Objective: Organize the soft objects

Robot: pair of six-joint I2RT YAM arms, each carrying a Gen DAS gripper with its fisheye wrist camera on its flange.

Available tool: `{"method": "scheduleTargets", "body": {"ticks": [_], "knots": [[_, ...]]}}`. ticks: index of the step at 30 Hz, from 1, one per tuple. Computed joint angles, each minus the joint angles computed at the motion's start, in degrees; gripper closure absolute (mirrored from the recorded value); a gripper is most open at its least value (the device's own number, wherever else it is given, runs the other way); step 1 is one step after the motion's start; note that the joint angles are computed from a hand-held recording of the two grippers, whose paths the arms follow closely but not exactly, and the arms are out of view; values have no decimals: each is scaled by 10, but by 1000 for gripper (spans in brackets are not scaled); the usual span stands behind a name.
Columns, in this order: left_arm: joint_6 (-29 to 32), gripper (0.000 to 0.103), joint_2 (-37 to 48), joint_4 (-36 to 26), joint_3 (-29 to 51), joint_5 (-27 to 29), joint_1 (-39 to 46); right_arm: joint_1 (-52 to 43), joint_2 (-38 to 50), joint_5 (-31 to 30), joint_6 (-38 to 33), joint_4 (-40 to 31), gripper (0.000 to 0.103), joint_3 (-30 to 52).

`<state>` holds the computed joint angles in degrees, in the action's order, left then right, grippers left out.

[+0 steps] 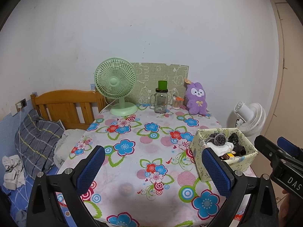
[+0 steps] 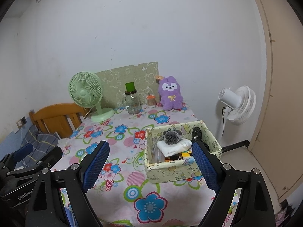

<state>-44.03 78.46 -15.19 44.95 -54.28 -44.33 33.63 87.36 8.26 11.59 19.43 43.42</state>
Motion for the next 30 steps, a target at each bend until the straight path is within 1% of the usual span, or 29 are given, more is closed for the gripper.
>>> {"method": "scheduleTargets", "body": {"ticks": [9, 13, 30], "knots": [[-1, 0, -1, 0, -1, 2, 1, 1, 3, 0, 0, -1, 12, 3], [4, 0, 3, 11, -2, 0, 2, 1, 5, -1, -1, -1, 12, 7], [5, 0, 7, 11, 2, 2, 2, 0, 10, -2, -6, -7, 11, 15]]}}
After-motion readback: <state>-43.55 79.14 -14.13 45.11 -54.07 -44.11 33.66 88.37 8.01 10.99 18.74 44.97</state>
